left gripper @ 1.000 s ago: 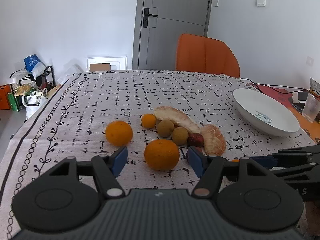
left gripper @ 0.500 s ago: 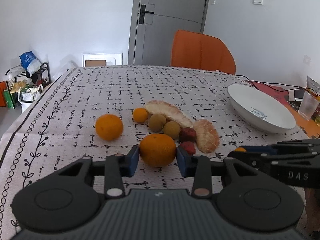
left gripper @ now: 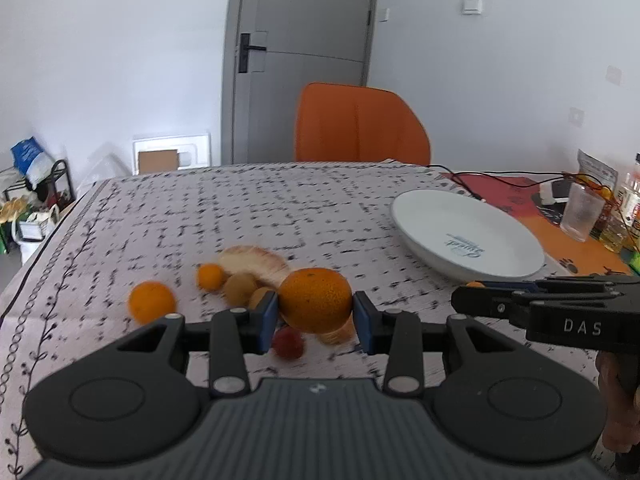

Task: Organize fruits
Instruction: 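Carry the tangerine with the right tool over the white plate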

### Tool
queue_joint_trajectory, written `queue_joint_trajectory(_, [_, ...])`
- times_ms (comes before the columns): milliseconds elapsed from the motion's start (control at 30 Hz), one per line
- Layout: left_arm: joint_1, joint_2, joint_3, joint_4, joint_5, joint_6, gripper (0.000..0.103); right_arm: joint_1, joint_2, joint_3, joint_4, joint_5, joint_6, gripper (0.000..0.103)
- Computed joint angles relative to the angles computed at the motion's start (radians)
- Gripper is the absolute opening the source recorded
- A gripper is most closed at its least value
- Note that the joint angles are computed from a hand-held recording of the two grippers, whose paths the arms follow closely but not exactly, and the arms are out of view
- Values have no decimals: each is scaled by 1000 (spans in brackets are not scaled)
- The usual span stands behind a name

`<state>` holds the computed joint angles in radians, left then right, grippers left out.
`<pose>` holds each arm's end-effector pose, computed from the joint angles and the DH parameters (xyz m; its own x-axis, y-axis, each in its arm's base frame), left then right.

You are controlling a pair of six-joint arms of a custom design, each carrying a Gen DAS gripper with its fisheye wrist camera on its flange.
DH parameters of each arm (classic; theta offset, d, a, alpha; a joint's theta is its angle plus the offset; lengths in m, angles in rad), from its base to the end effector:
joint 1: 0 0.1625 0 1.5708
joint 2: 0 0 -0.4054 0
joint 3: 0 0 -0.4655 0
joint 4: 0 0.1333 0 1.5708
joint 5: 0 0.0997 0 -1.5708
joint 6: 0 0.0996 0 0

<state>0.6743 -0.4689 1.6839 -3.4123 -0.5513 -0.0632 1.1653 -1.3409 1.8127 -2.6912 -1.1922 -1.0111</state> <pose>-0.3599 -0.5670 -0.0745 -0.7557 0.0652 -0.6517 0.5862 0.5109 -0.6287 -0.0971 -0.6574 0.3321 -0.7665 -0.5349 0.3555 -0.6313 0.5256 -0.5703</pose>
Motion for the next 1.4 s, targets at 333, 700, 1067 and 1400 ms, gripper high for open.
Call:
queue_joint_trajectory(333, [-6,68,-110,24,-38,64,39,-39,-4,-33,-32,45,41,24])
queue_joint_trajectory(700, [-6,145,-236,71,-82,116,39,-79,18,-85,-67,75,88,24])
queue_joint_trajectory(1067, [2,210,-353,141,-116,161,39,-106,52,-140,-82,98,131,24])
queue_joint_trajectory(1400, [20,260,-442,198,-137,172,39,-99,89,-182,-78,100,131,24])
